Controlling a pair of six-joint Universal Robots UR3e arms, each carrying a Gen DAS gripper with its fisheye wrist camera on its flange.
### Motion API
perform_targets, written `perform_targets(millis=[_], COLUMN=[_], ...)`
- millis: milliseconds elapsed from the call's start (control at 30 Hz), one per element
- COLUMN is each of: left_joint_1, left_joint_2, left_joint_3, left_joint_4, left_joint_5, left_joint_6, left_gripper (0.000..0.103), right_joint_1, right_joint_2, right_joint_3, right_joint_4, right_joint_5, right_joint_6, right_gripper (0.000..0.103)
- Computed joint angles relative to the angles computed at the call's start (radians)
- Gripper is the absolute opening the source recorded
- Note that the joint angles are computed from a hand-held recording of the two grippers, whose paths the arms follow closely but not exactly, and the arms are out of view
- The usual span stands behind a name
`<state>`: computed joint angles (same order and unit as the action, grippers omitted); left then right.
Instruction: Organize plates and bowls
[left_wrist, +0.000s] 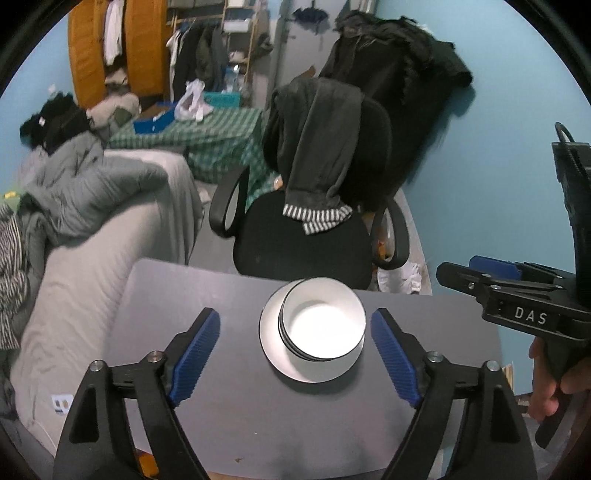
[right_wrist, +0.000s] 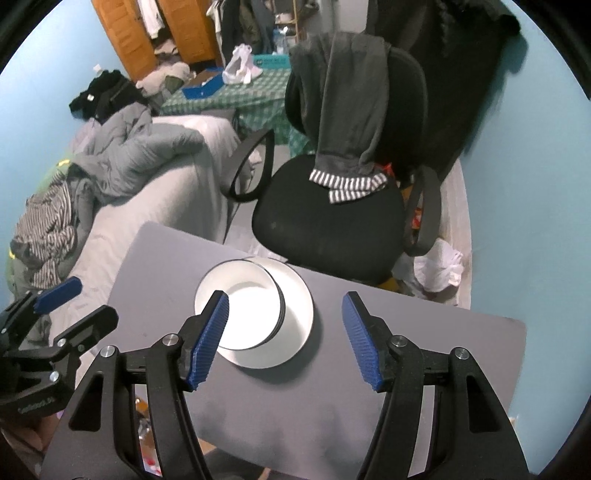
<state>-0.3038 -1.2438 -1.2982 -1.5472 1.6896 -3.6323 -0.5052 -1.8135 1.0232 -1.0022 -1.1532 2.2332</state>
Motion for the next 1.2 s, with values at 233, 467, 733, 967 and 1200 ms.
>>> perform_targets(millis=[233,467,733,967,1200], left_joint_1=[-0.069,-0.031,-0.023,-0.021,-0.034], left_joint_2=[-0.044,-0.001,0.038,0.063,0.057], left_joint_3=[0.159,0.179,0.169,0.17,0.181], left_joint_4=[-0.099,-0.149,-0.185,-0.211,-0.219], left_joint_5=[0.089,0.029,0.022,0.005,0.015], left_joint_6=[0.002,0.03,0.046,0.048,0.036], left_gripper=[0.086,0.086,0.086,0.086,0.086], right_joint_1=[-0.099,-0.187,-0.293,-0.362,-0.454], right_joint_2=[-0.037,-0.072,-0.092,-0.124,-0.126], right_joint_3=[-0.136,-0.223,-0.319,-0.329,-0.4], right_joint_4=[0.149,0.271,0.457,0.542,0.668], right_joint_5=[0.054,0.094,0.123,0.127,0.142], right_joint_6=[-0.062,-0.12,-0.213,-0.288,-0.386], right_gripper=[0.063,0.063,0.063,0.063,0.063])
